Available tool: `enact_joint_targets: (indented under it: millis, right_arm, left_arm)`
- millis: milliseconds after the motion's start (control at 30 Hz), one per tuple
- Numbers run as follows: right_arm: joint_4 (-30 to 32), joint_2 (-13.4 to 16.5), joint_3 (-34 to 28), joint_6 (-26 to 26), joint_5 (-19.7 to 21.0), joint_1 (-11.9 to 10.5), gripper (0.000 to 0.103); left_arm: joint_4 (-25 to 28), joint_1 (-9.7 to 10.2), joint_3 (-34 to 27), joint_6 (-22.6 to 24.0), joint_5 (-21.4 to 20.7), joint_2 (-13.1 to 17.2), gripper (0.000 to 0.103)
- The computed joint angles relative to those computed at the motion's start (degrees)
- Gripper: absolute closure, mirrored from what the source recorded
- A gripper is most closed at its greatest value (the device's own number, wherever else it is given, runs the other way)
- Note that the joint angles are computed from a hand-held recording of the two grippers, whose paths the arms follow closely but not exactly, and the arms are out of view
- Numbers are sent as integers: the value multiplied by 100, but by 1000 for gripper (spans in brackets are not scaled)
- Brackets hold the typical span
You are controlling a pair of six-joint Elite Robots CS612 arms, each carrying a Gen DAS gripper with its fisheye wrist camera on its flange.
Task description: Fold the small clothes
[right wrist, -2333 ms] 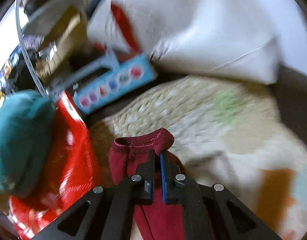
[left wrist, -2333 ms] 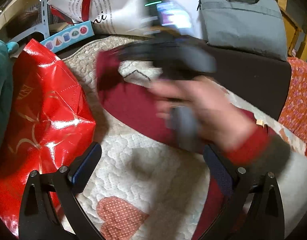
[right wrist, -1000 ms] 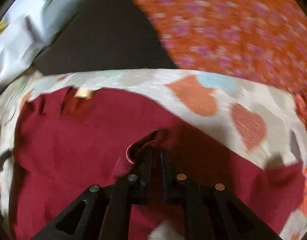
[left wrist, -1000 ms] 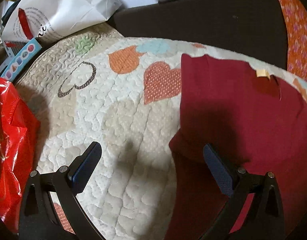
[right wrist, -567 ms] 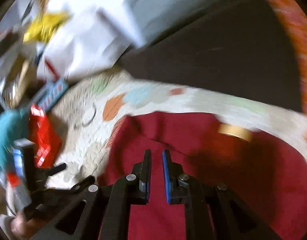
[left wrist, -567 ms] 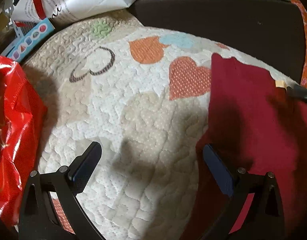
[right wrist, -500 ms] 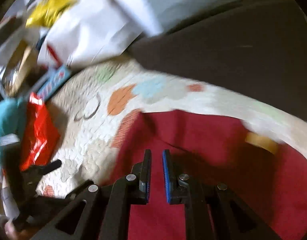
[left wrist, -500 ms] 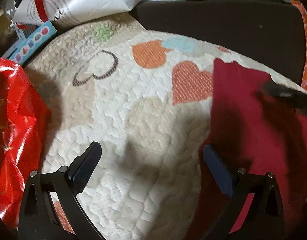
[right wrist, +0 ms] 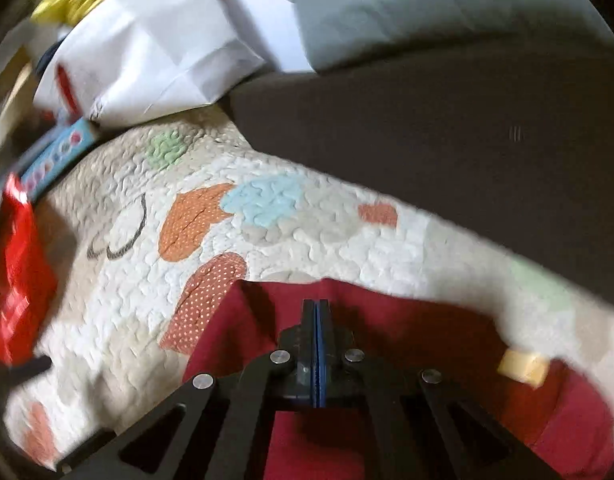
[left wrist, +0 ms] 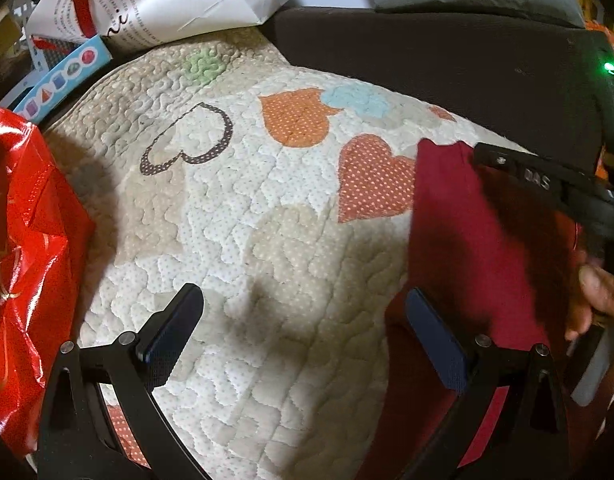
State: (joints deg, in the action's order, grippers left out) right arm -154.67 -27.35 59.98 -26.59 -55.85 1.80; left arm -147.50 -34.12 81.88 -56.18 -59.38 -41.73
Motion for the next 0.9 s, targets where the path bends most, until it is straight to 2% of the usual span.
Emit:
enact_joint_targets:
  millis: [67, 100, 133, 167, 233, 300, 333, 367, 400, 433, 467, 533, 600, 667, 733, 800, 833, 900]
  right_arm:
    - [255, -19, 35, -96, 528, -62, 101]
    - [388, -49, 67, -232, 669, -72, 98]
    - [494, -88, 115, -456, 730, -63, 84]
    - [498, -116, 161, -653, 666, -28, 64]
    - [496, -108, 165, -905, 466, 35, 58]
    - [856, -12, -33, -1075, 230, 86, 58]
    - [1180, 62, -190, -1120, 262, 89, 58]
    - [1304, 131, -266, -1096, 489, 69, 63]
    - [1189, 133, -231, -1090, 540, 57, 70]
    - [1141, 115, -203, -1112, 489, 65, 89]
    - [1113, 85, -161, -1148, 517, 66, 94]
    - [561, -7, 55, -1057, 632, 42, 95]
    - [-31, -40, 165, -757, 683, 21, 96]
    - [-353, 12, 104, -335, 422, 55, 96]
    - [-382, 113, -20, -148, 149, 116, 96]
    - [259, 147, -172, -240, -42, 149, 96]
    - [457, 106, -138, -209, 4, 124, 96]
    - [223, -83, 204, -10, 301, -9, 95]
  left_arm:
    - [59, 2, -14, 32, -22, 0, 1]
    - [37, 5, 6, 7, -23, -11, 1]
    - [-3, 6, 27, -31, -14, -20, 1]
    - [-51, 8, 47, -72, -1, -29, 1]
    - [-80, 14, 52, -89, -6, -30, 1]
    - [-16, 19, 41, -61, -24, -33, 1]
    - [-3, 21, 31, -51, -49, -27, 1]
    - [3, 24, 18, -43, -80, -17, 1]
    - [3, 28, 11, -35, -103, -14, 1]
    - [-4, 28, 6, -34, -114, -7, 1]
    - [-21, 30, 6, -34, -120, -6, 1]
    - [-65, 31, 22, -54, -110, -14, 1]
    - [-54, 28, 7, -81, -88, -1, 1]
    - [-33, 25, -15, -74, -99, 13, 1]
    - [4, 20, -41, -21, -117, 25, 1]
    - [34, 6, -72, 58, -89, 37, 1]
    - [12, 3, -66, 76, -79, 32, 1]
    - [-114, 0, -27, 79, -75, 16, 1]
